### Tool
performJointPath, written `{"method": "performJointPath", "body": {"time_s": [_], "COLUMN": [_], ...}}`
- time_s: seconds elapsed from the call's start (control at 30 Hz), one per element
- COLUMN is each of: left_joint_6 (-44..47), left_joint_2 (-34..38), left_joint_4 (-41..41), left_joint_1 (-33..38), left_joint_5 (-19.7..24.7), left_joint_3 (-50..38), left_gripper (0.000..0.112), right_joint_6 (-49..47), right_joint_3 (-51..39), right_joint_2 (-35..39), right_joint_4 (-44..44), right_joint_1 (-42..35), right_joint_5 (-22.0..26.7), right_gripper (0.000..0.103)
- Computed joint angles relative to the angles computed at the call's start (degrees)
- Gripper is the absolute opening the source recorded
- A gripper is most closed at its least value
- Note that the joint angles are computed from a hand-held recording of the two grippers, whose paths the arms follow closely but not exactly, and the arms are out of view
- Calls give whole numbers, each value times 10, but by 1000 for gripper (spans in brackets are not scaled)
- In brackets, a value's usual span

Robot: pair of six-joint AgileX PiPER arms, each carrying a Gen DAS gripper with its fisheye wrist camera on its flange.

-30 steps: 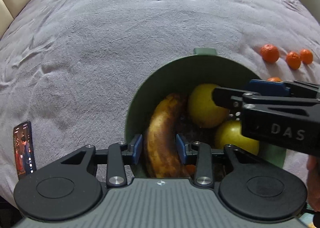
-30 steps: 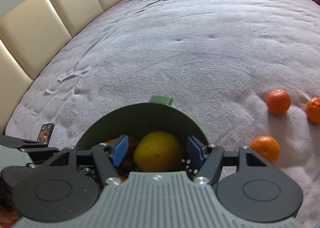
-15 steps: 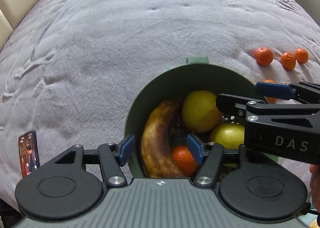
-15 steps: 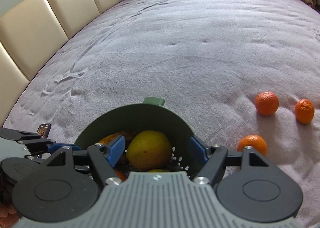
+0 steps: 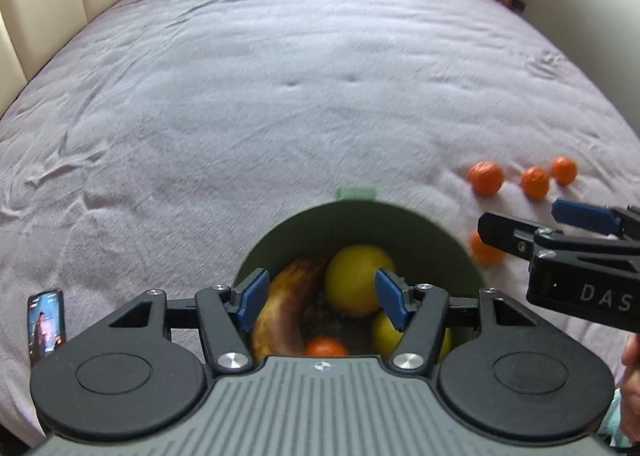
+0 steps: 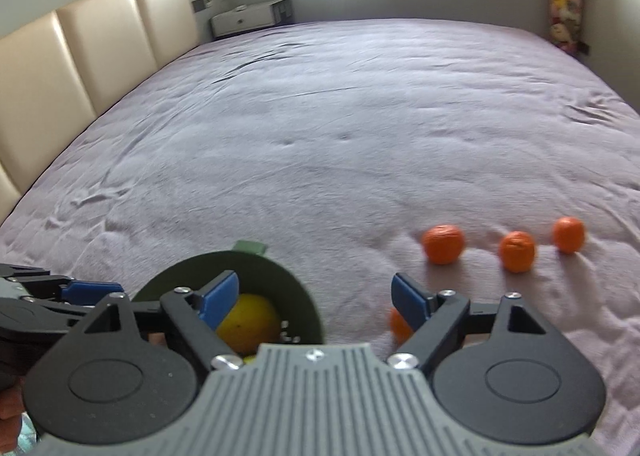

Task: Organize fruits
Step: 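Move both open grippers toward the row of mandarins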

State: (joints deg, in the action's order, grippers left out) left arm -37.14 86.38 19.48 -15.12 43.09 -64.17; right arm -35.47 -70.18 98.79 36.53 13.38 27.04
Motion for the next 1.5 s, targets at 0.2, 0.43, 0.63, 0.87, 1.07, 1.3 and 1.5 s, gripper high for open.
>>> {"method": "performJointPath", "body": {"time_s": [0.2,0.43,0.63,0.87,1.07,1.3,1.5], "left_joint_6": [-30,-34,-23,19,86,155,239], "left_joint_2": [-5,8,30,62,107,169,236], "left_joint_4": [30,28,24,10,-26,-38,-108], "left_joint_1": [-34,-64,-87,-100,-106,-115,-101], "left_joint_5": [-26,-59,-88,-125,-131,-105,-51], "left_joint_3": [-4,-18,-30,-39,-76,-133,-213], "left_gripper": [72,72,72,72,67,66,66], "right_joint_6": [20,9,4,-10,-7,25,-63], "right_joint_3": [37,85,102,84,58,20,17], "right_joint_2": [-38,-74,-71,-31,8,52,85], "right_joint_4": [-42,-58,-58,-17,13,32,127], "right_joint_1": [-17,-60,-93,-138,-163,-169,-165], "right_joint_5": [-27,-47,-68,-61,-48,-45,-91], "right_gripper": [83,84,84,75,67,66,66]}}
